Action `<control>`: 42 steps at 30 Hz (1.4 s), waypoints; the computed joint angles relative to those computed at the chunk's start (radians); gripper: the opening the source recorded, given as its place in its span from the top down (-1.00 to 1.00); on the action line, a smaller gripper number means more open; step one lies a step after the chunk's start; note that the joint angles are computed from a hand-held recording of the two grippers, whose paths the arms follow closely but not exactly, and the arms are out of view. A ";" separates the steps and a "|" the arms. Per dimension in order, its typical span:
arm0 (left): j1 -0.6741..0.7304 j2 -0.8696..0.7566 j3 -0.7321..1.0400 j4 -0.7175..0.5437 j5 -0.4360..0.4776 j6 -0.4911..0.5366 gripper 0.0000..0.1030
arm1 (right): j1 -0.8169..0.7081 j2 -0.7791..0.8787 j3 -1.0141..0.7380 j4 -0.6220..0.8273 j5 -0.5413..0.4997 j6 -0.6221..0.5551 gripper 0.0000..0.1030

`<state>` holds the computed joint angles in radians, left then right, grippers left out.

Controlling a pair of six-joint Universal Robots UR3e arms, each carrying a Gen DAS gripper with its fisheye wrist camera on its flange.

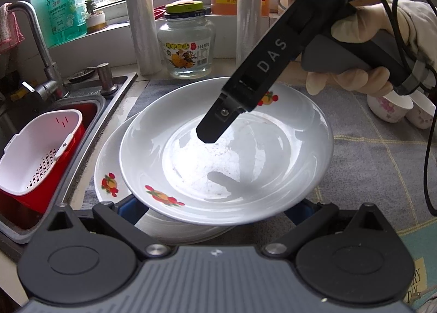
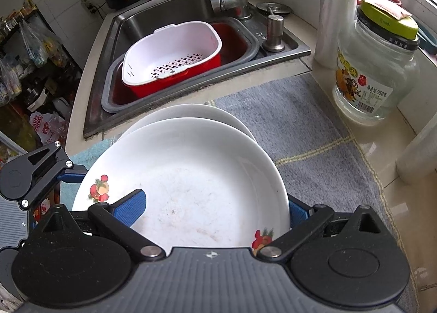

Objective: Organize plates and bowls
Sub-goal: 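Lower the held fruit-decal plate onto the plate stack with the right tool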

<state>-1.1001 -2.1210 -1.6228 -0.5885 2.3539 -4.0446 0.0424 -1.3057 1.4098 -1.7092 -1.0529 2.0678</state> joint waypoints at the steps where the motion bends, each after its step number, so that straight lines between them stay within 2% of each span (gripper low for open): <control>1: 0.000 -0.001 0.003 -0.002 -0.002 0.000 -0.97 | 0.000 0.003 -0.001 -0.002 -0.001 0.001 -1.00; 10: 0.017 0.004 -0.002 0.002 -0.025 0.003 -0.97 | -0.001 0.015 -0.008 -0.004 0.002 0.008 -1.00; 28: 0.035 0.035 -0.037 -0.024 -0.059 -0.072 -0.97 | 0.030 0.041 -0.022 -0.027 -0.006 0.029 -1.00; 42: 0.056 0.060 -0.047 -0.034 -0.100 -0.060 -0.97 | 0.038 0.041 -0.014 -0.047 -0.019 0.043 -1.00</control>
<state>-1.0437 -2.0613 -1.6700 -0.6226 2.2543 -4.1049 0.0806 -1.2644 1.3962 -1.7566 -1.0723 2.1105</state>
